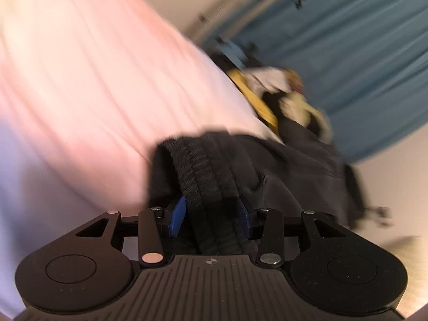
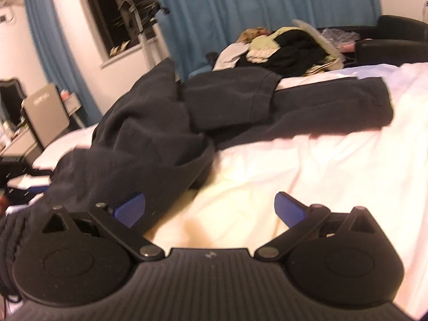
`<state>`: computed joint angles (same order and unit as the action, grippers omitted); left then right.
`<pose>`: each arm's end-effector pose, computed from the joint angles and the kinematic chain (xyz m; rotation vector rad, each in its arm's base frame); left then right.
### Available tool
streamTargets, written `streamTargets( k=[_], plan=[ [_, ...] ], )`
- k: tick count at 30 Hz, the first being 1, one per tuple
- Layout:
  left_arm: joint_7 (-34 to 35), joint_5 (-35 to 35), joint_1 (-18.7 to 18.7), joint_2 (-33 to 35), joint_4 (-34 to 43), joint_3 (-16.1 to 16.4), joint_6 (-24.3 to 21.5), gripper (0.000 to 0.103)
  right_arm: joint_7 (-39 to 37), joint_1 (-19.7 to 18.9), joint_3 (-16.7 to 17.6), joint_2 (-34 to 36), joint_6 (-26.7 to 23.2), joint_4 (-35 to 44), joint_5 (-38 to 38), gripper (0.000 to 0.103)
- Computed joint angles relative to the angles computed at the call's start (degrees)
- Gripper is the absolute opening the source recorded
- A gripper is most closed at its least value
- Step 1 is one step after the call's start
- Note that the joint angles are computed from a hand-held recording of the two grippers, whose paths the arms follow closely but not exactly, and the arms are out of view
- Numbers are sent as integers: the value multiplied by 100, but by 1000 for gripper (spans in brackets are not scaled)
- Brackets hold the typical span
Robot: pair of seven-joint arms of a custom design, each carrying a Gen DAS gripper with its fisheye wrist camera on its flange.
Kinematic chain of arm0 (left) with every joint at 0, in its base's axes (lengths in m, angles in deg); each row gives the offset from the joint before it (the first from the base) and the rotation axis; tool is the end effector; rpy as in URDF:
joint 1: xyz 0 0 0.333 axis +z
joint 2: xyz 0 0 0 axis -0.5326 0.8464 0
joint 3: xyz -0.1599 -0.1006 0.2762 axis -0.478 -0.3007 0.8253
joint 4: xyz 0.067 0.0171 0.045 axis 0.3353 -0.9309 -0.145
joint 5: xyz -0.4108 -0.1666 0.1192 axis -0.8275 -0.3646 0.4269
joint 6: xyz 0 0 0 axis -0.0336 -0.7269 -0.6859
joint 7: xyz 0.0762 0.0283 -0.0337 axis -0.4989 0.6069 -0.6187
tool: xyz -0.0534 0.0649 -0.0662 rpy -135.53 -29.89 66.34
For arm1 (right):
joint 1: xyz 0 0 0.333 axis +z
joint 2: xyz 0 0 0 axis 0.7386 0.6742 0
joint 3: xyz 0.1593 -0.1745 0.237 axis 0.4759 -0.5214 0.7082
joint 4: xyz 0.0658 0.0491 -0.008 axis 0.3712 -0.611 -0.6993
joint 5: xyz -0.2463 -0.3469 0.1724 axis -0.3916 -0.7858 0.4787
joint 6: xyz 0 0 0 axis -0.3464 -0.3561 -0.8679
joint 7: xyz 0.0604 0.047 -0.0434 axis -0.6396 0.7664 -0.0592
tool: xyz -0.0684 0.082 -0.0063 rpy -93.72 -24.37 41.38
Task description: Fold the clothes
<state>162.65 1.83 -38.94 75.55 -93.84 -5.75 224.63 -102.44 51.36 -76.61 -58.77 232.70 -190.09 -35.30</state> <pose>0.8158 -0.3020 0.4888 1.7804 -1.7945 1.2875 0.5280 0.1447 0.4618 -1.0948 1.9333 -0.7816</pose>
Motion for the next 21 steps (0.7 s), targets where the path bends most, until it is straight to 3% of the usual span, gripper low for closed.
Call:
streamTargets(
  k=[2, 7, 11, 16, 19, 21],
  plan=[
    [-170, -132, -5, 342, 388, -59, -129, 47, -64, 5, -23, 111, 103, 44, 5, 103],
    [-760, -345, 33, 372, 249, -105, 587, 48, -83, 21, -71, 198, 155, 49, 165, 103],
    [-445, -693, 311, -71, -458, -302, 913, 54, -129, 10, -69, 154, 166, -21, 286, 103],
    [-431, -572, 222, -340, -854, -99, 1284, 61, -229, 13, -28, 76, 272, -79, 502, 103],
    [-81, -777, 319, -41, -580, -339, 1305, 62, 169, -112, 26, 23, 521, -118, 290, 103],
    [543, -1067, 476, 156, -409, -658, 1279, 60, 252, -135, 45, 10, 553, -130, 222, 103]
  ],
)
